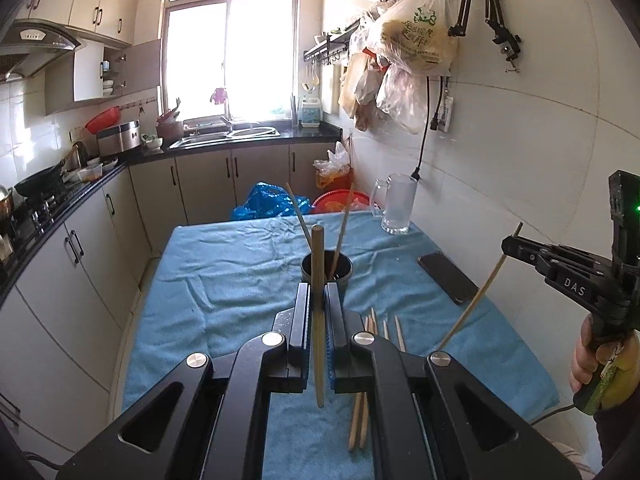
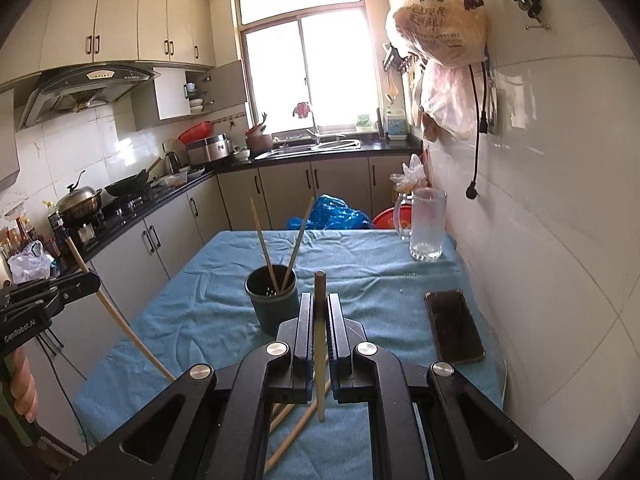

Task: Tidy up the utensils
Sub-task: 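Raise the chopstick upright with the right gripper and move it above the cup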

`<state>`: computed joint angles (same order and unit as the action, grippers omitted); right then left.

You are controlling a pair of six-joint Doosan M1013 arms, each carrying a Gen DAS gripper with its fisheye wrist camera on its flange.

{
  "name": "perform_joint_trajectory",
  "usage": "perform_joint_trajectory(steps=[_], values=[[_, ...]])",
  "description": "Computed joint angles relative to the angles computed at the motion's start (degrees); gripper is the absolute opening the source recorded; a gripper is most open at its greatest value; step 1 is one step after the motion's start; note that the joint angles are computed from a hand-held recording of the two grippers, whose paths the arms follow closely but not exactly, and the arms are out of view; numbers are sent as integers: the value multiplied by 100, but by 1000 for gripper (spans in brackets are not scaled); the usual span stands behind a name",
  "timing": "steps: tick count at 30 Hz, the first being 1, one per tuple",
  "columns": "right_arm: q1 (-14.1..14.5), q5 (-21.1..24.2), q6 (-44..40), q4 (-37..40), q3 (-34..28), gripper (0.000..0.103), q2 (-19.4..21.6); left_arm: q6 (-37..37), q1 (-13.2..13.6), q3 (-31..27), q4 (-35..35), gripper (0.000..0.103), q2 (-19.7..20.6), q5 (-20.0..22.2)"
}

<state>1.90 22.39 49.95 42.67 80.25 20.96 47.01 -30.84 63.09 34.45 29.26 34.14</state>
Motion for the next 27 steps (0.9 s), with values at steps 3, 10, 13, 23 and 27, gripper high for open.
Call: perform_joint_trajectory(steps=[3, 10, 13, 23, 27], values=[[14, 28, -39, 20, -137, 7, 60, 167, 57, -233, -133, 6, 98, 59], [84, 130, 22, -43, -655, 7, 277, 592, 194, -1086, -553, 6, 473, 228], [112, 191, 76, -27, -951, 7, 406, 756, 248, -1563, -686, 6, 684, 251], [106, 519, 298, 747, -2036, 7, 982, 1402, 431, -3767, -1623, 6, 1881, 1185], [191, 437, 593, 513, -2330, 7, 1197, 1523, 497, -4519, -1850, 6, 2328, 1563]])
